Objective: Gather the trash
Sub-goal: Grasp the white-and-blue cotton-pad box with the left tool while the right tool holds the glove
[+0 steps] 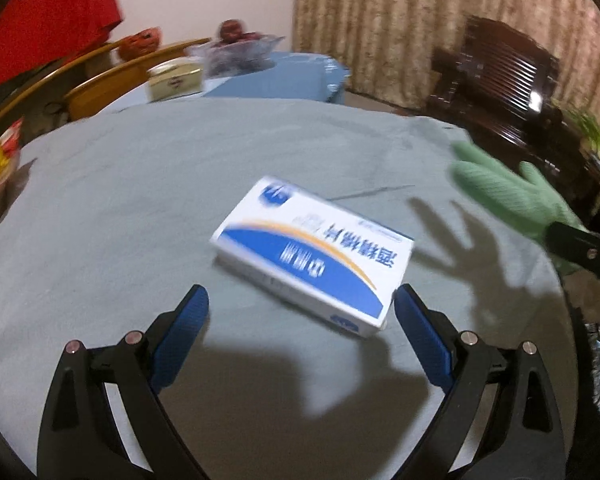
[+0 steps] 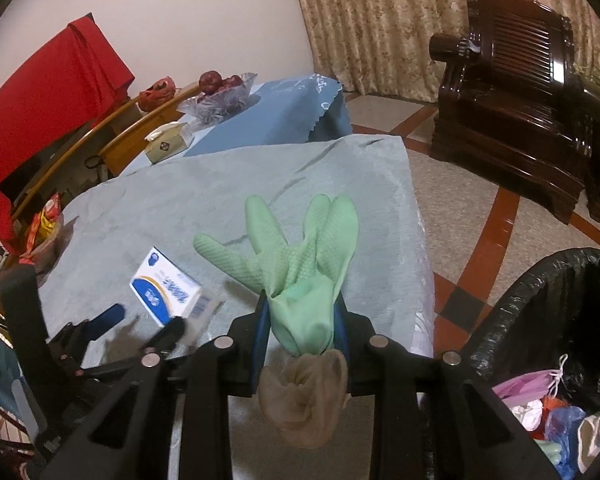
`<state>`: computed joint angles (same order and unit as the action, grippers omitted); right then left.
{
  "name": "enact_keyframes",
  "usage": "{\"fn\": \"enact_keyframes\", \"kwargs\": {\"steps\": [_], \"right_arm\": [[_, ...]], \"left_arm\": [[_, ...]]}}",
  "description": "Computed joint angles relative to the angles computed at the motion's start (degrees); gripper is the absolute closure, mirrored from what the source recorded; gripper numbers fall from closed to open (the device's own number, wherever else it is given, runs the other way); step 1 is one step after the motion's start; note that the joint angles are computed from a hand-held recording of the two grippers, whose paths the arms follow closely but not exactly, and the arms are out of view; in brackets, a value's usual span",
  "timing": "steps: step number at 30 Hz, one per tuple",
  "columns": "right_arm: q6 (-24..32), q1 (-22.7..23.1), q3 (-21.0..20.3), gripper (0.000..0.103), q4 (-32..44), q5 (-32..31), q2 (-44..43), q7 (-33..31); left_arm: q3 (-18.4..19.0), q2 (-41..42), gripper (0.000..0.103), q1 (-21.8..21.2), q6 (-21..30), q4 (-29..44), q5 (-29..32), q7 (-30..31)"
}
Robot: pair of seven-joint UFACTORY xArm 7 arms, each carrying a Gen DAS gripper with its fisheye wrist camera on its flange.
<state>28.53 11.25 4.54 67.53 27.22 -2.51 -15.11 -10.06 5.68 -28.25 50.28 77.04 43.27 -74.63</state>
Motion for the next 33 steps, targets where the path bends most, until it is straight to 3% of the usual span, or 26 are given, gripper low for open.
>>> {"fn": "enact_keyframes", "kwargs": {"steps": [4, 9, 14, 22, 27, 29, 31, 33], "right_arm": [[-0.1, 0.2, 0.2, 0.074, 0.0, 0.2, 0.2, -0.4], [-0.4, 0.6, 0.8, 0.074, 1.1, -0.5, 1.7, 0.5], [-0.7, 0.6, 1.4, 0.074, 2.9, -1.1, 3.6, 1.1], [-1.1, 0.2, 2.1, 0.074, 4.6, -1.2, 5.8, 1.3], [-1.0, 0.1, 2.6, 0.074, 5.4, -1.1, 6.6, 1.0], [-1.0, 0.2, 2.7, 0.074, 5.6, -1.3, 6.8, 1.0], [-1.0, 0.2, 2.9, 0.074, 5.8, -1.4, 6.8, 0.9], [-0.8, 0.3, 2.9, 0.074, 5.8, -1.4, 6.6, 0.8]], "left_arm": [[0.1, -5.9, 0.012, 1.9, 3.5, -6.3, -0.5, -2.6], [-1.7, -10.1, 0.012, 5.3, 1.1, -9.9, -0.9, -4.0], [-2.8, -7.1, 0.012, 6.3, -3.6, -6.5, -0.2, -3.5], [0.4, 1.9, 0.012, 3.5, -1.0, 2.9, 1.0, -1.8], [2.6, 3.8, 0.012, 2.9, -0.8, 4.3, -1.5, 0.5], [3.0, 3.8, 0.017, 2.9, -1.3, 4.0, -2.7, 1.0], [3.2, 3.2, 0.036, 3.7, -4.3, 2.4, -5.3, 2.2], [3.3, 2.8, 0.038, 3.8, -5.3, 1.7, -5.8, 2.2]]}}
